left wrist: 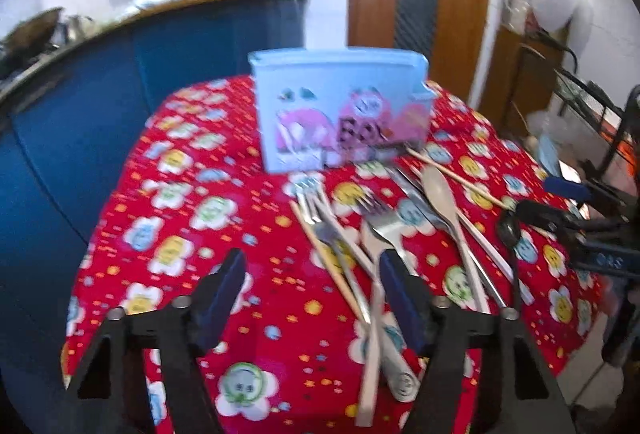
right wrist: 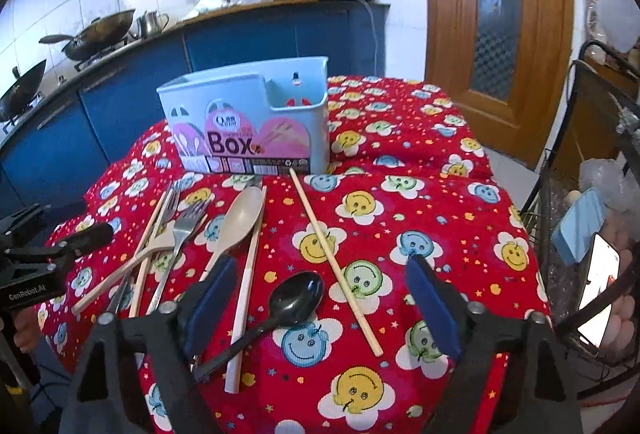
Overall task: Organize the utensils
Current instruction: 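Grasp the white plastic fork with the left tool while the right tool grasps a wooden chopstick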
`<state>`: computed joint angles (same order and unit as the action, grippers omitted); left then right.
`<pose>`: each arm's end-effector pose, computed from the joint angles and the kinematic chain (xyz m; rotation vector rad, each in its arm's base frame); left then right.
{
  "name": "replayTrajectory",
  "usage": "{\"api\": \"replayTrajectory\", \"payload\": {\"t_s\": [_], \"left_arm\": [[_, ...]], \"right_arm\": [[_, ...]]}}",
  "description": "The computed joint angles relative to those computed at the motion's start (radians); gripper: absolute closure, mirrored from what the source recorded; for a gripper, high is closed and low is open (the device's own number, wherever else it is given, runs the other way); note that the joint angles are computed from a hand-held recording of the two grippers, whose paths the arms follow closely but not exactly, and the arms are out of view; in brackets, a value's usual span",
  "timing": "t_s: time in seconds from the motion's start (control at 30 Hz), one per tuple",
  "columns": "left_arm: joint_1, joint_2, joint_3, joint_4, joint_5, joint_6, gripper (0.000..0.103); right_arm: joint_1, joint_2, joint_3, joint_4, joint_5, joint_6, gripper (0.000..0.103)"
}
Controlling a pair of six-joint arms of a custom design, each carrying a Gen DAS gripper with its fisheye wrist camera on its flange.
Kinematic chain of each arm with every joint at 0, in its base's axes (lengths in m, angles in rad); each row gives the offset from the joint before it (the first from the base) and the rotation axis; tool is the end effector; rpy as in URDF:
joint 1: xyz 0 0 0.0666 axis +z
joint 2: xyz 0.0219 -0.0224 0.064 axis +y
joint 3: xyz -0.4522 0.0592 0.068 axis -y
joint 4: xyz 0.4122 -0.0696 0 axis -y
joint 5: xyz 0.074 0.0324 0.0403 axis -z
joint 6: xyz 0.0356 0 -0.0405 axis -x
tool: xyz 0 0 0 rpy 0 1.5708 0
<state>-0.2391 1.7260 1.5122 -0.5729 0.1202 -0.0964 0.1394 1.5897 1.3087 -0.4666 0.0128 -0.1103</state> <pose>0.6196 -0.1558 0.4018 0.4518 2.3166 -0.2112 0.5692 0.0790 0.3925 -0.0273 2.3208 0.1114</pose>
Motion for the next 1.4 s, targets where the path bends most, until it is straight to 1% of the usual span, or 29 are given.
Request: {"api": "replayTrajectory", "payload": {"t_s": [0.03, 0.1, 0.13, 0.2, 0.27, 0.3, 0.43, 0.53, 0.63, 0.67, 0.77, 0.8, 0.83, 0.93, 0.97, 1.0, 1.03, 1.13, 1.2, 1.3, 1.4], "left_arm": [[-0.002, 0.005, 0.007, -0.018, 0.010, -0.013, 0.043], [-0.006, 0.012, 0.021, -0.049, 0.022, -0.035, 0.048], [-0.007, 0.017, 0.031, -0.072, 0.029, -0.045, 0.052], [-0.010, 0.027, 0.053, -0.113, 0.040, -0.064, 0.061], [-0.012, 0.040, 0.076, -0.159, 0.054, -0.087, 0.067], [-0.013, 0.046, 0.088, -0.179, 0.059, -0.099, 0.069], [-0.017, 0.062, 0.119, -0.230, 0.075, -0.129, 0.071], [-0.022, 0.070, 0.136, -0.254, 0.082, -0.145, 0.071], [-0.031, 0.082, 0.155, -0.279, 0.072, -0.168, 0.071], [-0.036, 0.088, 0.163, -0.290, 0.062, -0.177, 0.074], [-0.045, 0.098, 0.175, -0.304, 0.040, -0.191, 0.089], [-0.047, 0.100, 0.176, -0.304, 0.035, -0.192, 0.090], [-0.047, 0.102, 0.177, -0.304, 0.035, -0.191, 0.091], [-0.045, 0.104, 0.176, -0.292, 0.031, -0.182, 0.093], [-0.045, 0.105, 0.178, -0.292, 0.031, -0.178, 0.097], [-0.044, 0.105, 0.178, -0.292, 0.032, -0.175, 0.097], [-0.042, 0.105, 0.180, -0.296, 0.032, -0.168, 0.097], [-0.036, 0.099, 0.176, -0.297, 0.022, -0.160, 0.097], [-0.031, 0.097, 0.174, -0.303, 0.017, -0.157, 0.097], [-0.022, 0.094, 0.172, -0.320, 0.022, -0.162, 0.097], [-0.016, 0.100, 0.186, -0.352, 0.025, -0.168, 0.096]], "right_arm": [[-0.002, 0.009, 0.016, -0.021, -0.004, 0.015, 0.025], [-0.007, 0.027, 0.045, -0.059, -0.014, 0.033, 0.034], [-0.011, 0.038, 0.062, -0.082, -0.025, 0.041, 0.036], [-0.016, 0.058, 0.094, -0.122, -0.042, 0.059, 0.043], [-0.019, 0.075, 0.119, -0.155, -0.055, 0.083, 0.048], [-0.020, 0.090, 0.142, -0.185, -0.066, 0.097, 0.051], [-0.026, 0.133, 0.198, -0.253, -0.101, 0.112, 0.055], [-0.029, 0.162, 0.238, -0.294, -0.106, 0.116, 0.056], [-0.027, 0.185, 0.274, -0.330, -0.100, 0.133, 0.060], [-0.026, 0.191, 0.284, -0.341, -0.099, 0.138, 0.061], [-0.025, 0.221, 0.329, -0.394, -0.095, 0.156, 0.067], [-0.025, 0.229, 0.340, -0.407, -0.093, 0.158, 0.069], [-0.025, 0.236, 0.348, -0.414, -0.093, 0.158, 0.070], [-0.028, 0.246, 0.363, -0.426, -0.091, 0.154, 0.077], [-0.028, 0.247, 0.365, -0.428, -0.088, 0.152, 0.083], [-0.029, 0.248, 0.368, -0.431, -0.082, 0.151, 0.091], [-0.031, 0.249, 0.370, -0.436, -0.081, 0.151, 0.093], [-0.039, 0.249, 0.376, -0.456, -0.099, 0.142, 0.096], [-0.042, 0.246, 0.373, -0.463, -0.095, 0.143, 0.097], [-0.043, 0.240, 0.366, -0.470, -0.084, 0.149, 0.097], [-0.044, 0.241, 0.371, -0.488, -0.085, 0.152, 0.097]]}}
